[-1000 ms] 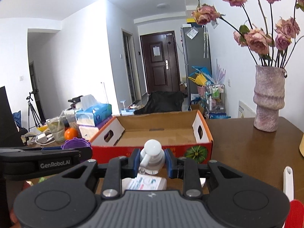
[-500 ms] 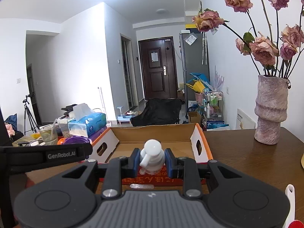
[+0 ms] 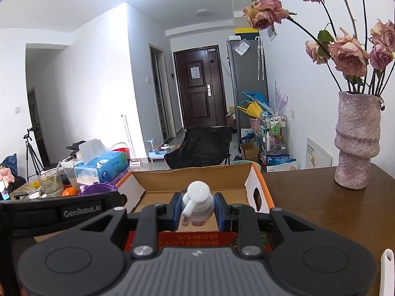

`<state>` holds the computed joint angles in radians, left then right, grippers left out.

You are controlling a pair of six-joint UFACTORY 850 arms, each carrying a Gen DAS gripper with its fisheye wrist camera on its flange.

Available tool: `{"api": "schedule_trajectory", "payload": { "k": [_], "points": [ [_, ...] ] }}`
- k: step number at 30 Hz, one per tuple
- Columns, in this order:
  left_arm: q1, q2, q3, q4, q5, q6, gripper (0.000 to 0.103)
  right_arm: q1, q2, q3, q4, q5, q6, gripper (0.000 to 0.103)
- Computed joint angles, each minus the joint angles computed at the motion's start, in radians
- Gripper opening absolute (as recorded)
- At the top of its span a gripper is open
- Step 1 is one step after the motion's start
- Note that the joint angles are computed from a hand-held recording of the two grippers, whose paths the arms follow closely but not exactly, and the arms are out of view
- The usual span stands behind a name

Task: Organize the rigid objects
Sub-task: 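Carry the purple cap and spray bottle over the cardboard box with both grippers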

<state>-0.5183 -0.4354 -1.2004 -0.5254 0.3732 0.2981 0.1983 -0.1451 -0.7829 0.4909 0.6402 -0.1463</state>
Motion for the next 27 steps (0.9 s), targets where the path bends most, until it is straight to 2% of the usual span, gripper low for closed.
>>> {"api": "schedule_trajectory", "payload": {
  "k": [27],
  "points": [
    [0.017, -0.186, -0.253, -0.198, -0.071, 0.213, 0.055, -0.065, -0.182, -0.194, -0.061, -0.050, 0.023, 0.027]
  ]
}}
